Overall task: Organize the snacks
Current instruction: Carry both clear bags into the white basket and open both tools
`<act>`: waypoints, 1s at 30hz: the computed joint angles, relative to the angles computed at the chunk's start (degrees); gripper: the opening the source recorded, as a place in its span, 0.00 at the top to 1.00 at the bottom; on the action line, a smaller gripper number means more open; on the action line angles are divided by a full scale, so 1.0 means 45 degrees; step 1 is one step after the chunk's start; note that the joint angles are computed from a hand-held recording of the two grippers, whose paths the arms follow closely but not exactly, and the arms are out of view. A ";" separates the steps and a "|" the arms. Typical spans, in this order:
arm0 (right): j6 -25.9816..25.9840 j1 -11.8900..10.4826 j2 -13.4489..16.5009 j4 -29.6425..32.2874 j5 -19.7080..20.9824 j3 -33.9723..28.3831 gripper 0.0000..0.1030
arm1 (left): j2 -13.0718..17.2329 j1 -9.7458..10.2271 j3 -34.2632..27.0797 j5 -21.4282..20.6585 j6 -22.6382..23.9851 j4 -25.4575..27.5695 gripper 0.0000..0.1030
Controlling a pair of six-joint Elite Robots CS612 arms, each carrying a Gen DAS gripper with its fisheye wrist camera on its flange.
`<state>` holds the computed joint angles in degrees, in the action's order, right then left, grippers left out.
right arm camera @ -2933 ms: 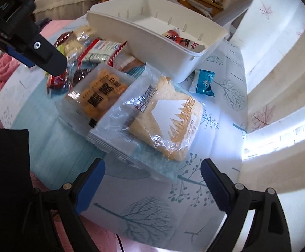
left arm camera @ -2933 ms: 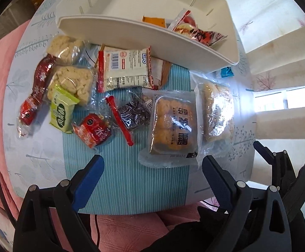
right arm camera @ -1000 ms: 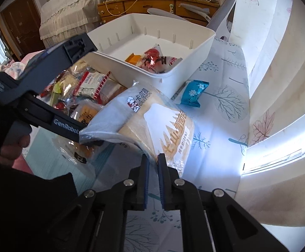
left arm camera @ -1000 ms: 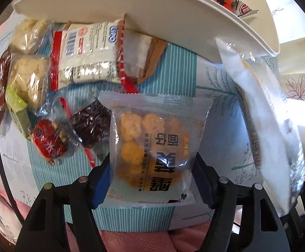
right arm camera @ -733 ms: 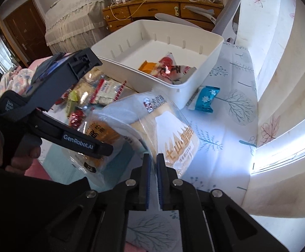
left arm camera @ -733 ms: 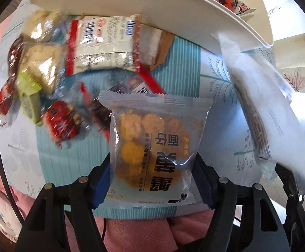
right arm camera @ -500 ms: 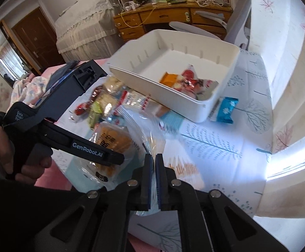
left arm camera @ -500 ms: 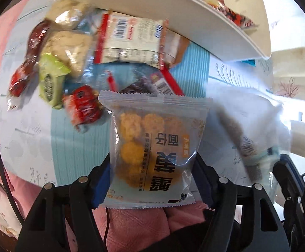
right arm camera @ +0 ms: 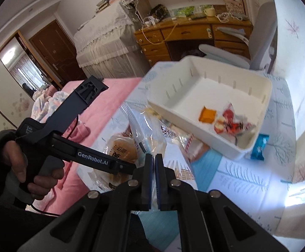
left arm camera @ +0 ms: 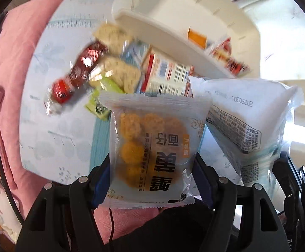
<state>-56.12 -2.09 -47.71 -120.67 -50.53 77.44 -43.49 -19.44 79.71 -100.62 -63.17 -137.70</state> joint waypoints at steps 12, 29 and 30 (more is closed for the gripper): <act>0.1879 0.0503 0.0477 -0.1800 0.0871 -0.1113 0.98 | -0.0898 0.0748 0.0146 0.1169 0.1553 -0.0788 0.33; 0.4882 0.0953 0.2111 -0.3150 -0.0687 -0.3373 0.97 | 0.0721 0.1519 -0.2397 0.1186 0.3338 -0.0996 0.33; 0.4998 0.0958 0.2177 -0.3165 -0.0792 -0.3460 0.97 | 0.0834 0.1539 -0.2550 0.1181 0.3418 -0.0979 0.32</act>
<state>-33.63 2.22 -37.91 -134.91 -54.10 61.87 -39.73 -12.52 68.23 -95.31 -47.79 -142.11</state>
